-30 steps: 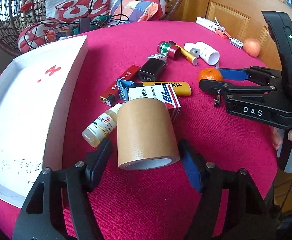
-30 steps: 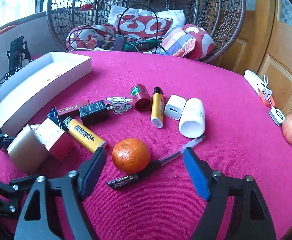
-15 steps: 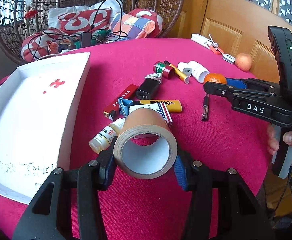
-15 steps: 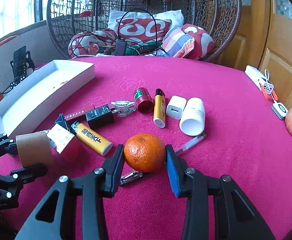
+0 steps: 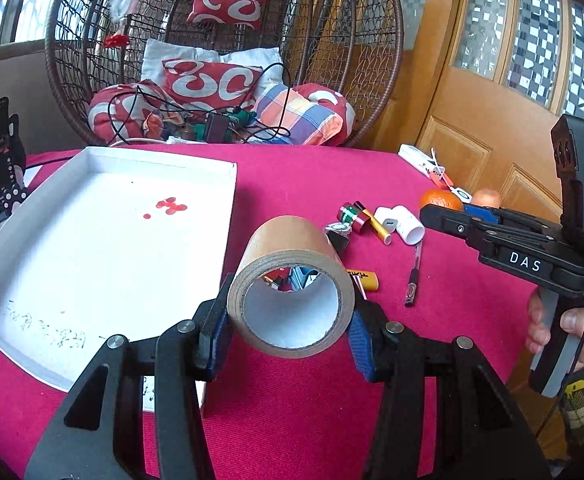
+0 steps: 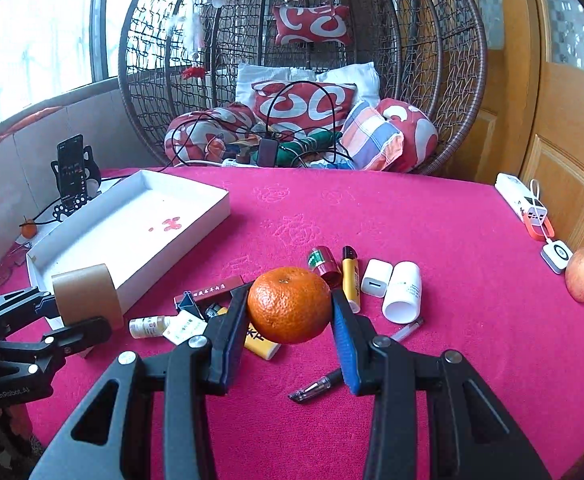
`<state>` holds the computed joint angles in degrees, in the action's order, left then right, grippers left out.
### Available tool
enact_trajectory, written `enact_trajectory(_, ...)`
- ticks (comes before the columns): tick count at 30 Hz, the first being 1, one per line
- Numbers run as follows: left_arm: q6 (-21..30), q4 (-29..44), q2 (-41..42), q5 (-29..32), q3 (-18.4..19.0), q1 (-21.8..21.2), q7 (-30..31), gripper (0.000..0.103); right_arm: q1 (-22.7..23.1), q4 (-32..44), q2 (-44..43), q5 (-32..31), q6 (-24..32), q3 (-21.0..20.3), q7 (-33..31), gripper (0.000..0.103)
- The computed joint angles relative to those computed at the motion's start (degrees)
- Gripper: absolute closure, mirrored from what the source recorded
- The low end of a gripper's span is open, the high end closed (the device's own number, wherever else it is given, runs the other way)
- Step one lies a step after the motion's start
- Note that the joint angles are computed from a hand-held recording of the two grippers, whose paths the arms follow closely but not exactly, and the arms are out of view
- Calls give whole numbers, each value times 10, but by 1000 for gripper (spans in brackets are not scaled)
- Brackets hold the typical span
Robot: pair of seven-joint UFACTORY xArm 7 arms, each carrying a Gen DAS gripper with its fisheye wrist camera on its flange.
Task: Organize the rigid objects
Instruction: 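Release the tape roll into the white tray while the right tool places the tangerine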
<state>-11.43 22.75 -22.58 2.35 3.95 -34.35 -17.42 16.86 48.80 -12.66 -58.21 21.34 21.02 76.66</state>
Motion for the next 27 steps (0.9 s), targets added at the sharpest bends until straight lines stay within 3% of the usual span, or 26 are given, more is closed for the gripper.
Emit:
enact_trajectory(3, -10, -14, -21, -3, 13, 13, -3, 54, 10, 30, 23, 2, 1, 4, -16, 63)
enact_trajectory(7, -15, -33, -45, -15, -8, 75, -10, 54, 40, 81, 72, 23, 0, -7, -57, 63)
enact_trajectory(12, -9, -43, -52, -23, -5, 146, -6, 54, 94, 160, 155, 25, 28, -20, -108, 63)
enact_trajectory(18, 22, -32, -25, -32, -25, 221, 6, 54, 139, 263, 271, 123, 26, -30, -218, 63)
enact_trajectory(23, 29, -30, -12, -42, -35, 249, 7, 54, 176, 340, 342, 166, 30, -47, -269, 63)
enact_trajectory(27, 24, -35, -13, -48, -56, 274, 2, 54, 210, 366, 367, 178, 27, -78, -274, 62)
